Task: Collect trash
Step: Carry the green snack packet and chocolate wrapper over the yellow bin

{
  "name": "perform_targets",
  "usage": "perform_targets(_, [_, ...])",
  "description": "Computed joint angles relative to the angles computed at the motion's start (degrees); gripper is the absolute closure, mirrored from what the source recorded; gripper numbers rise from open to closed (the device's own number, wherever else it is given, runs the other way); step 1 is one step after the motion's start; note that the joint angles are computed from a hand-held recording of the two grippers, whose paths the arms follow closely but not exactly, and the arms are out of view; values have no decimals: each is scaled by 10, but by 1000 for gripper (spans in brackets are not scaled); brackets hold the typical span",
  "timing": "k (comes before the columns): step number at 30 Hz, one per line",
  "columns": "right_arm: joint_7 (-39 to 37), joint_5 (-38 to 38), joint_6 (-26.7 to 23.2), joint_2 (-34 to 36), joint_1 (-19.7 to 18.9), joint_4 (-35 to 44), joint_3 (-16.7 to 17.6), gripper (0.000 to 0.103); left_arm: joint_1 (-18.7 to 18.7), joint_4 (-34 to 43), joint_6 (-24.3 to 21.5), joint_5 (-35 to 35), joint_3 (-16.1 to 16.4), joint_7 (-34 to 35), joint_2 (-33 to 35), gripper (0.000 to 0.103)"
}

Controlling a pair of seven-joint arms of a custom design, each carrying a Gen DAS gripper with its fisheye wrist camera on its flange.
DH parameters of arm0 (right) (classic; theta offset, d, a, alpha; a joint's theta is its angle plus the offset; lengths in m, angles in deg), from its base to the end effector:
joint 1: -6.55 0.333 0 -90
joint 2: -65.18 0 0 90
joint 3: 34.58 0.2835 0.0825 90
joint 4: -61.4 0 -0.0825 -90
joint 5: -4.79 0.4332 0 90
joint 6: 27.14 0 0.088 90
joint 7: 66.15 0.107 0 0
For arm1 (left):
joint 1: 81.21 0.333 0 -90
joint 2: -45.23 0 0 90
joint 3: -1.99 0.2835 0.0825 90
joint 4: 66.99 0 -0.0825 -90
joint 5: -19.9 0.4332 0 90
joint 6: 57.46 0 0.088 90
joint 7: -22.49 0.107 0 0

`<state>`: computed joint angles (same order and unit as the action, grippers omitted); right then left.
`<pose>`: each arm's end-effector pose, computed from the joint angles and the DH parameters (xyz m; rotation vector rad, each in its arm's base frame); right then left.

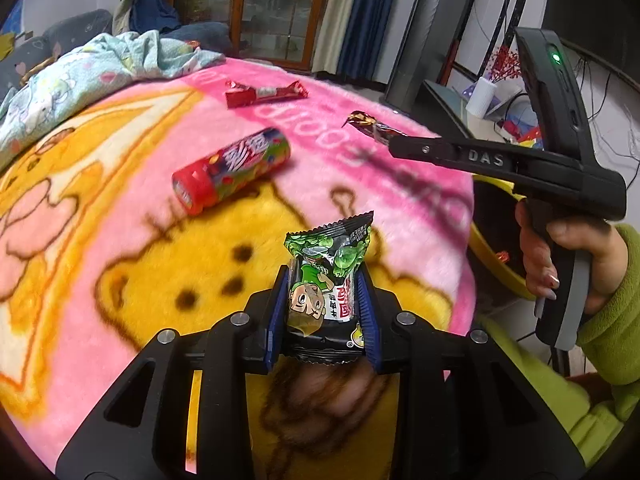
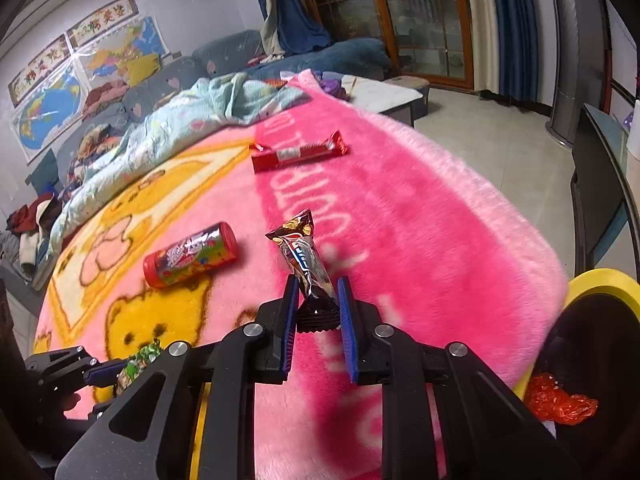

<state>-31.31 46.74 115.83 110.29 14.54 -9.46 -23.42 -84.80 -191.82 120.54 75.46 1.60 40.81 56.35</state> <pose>0.7803 0.2218 0.3098 -2.1150 0.9720 -0.1040 0.6006 -0.1114 0.2954 -2.0120 1.6050 -0.8090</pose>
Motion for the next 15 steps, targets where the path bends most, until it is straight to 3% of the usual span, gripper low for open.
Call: perform_targets(15, [-15, 30, 13, -27, -37, -18, -4, 84, -27, 74, 11, 50, 9, -35, 27, 78])
